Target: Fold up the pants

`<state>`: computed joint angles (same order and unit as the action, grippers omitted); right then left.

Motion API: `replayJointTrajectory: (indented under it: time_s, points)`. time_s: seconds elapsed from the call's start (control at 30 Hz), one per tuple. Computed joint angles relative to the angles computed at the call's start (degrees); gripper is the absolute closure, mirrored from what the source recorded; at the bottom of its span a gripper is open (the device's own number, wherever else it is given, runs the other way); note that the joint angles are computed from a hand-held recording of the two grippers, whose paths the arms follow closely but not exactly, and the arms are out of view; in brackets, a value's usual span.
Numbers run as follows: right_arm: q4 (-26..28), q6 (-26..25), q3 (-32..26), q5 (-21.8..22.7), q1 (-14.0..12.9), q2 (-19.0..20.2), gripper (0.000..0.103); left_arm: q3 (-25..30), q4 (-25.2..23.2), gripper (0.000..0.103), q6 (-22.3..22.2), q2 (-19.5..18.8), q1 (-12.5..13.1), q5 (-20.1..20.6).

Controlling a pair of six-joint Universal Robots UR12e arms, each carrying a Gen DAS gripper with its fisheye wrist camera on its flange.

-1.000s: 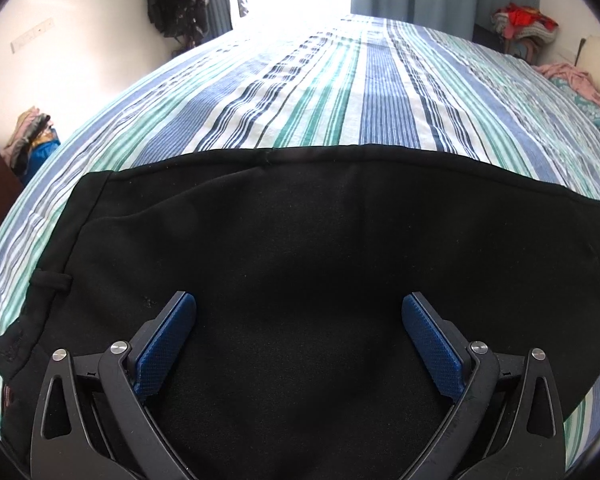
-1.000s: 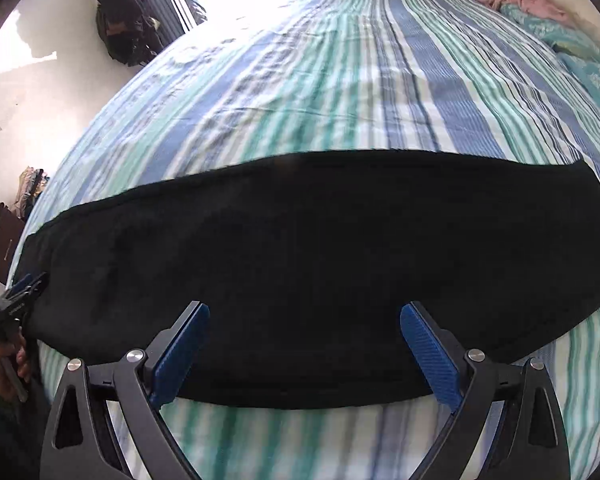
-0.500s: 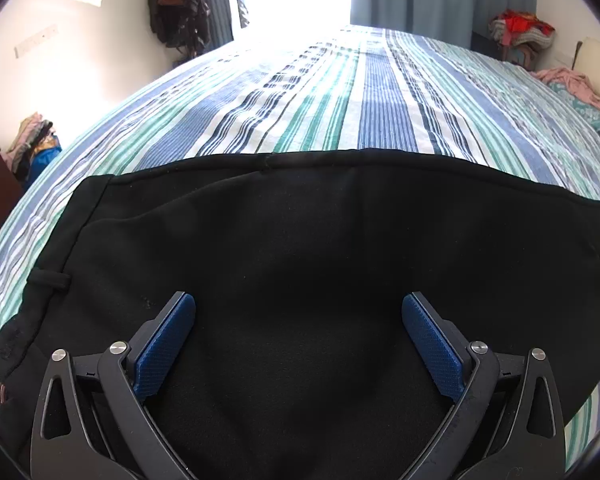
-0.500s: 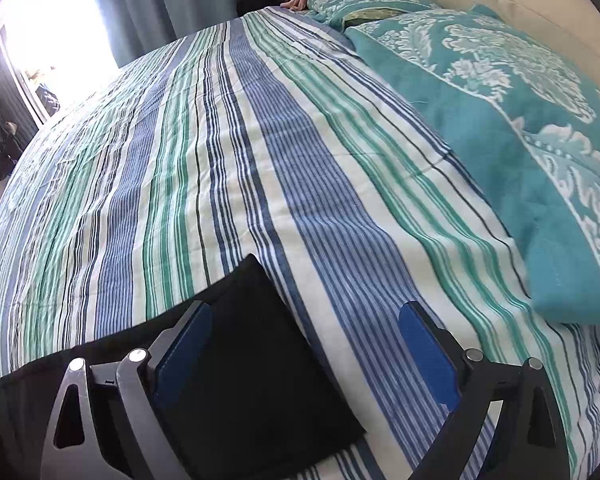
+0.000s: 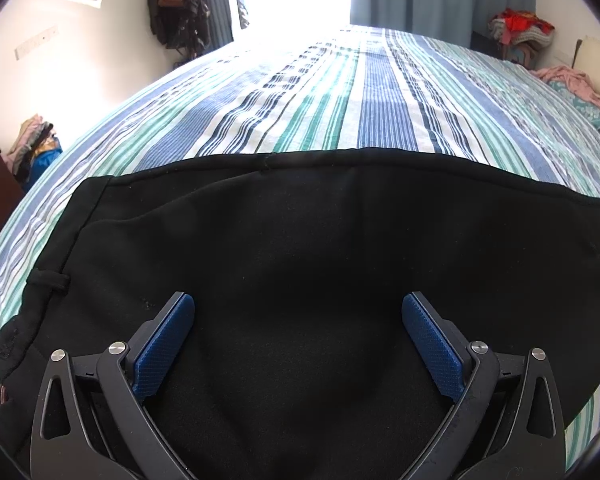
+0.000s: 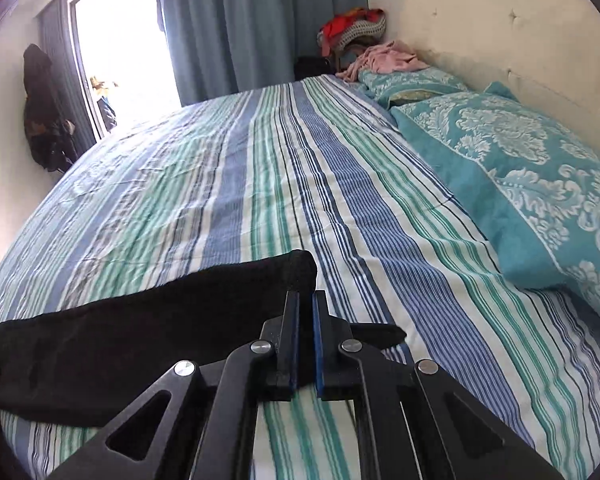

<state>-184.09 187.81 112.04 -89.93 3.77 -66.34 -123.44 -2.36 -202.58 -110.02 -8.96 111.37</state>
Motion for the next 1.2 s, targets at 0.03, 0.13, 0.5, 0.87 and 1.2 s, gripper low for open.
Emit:
replayJointTrajectory:
  time_s: [0.03, 0.13, 0.5, 0.87, 1.2]
  points:
    - [-2.4, 1.3, 3.1, -0.7, 0.4, -2.0, 0.097, 0.1, -0.3, 0.0, 0.0, 0.0, 0.0, 0.1]
    - [-8.2, 8.0, 12.3, -5.0, 2.0, -7.5, 0.103, 0.5, -1.6, 0.001, 0.1, 0.1, -0.3, 0.8]
    - [-3.0, 32.3, 27.8, -23.1, 6.4, -19.5, 0.028, 1.0, -14.8, 0.001, -4.7, 7.0, -1.4, -3.4]
    - [-7.7, 17.1, 22.0, -17.1, 21.3, -14.0, 0.0, -7.7, -8.5, 0.001, 3.7, 13.5, -8.2, -1.5]
    - [-1.5, 8.0, 18.8, -17.8, 24.5, -10.1, 0.0, -9.2, -7.9, 0.001, -1.0, 11.2, -6.6, 4.2]
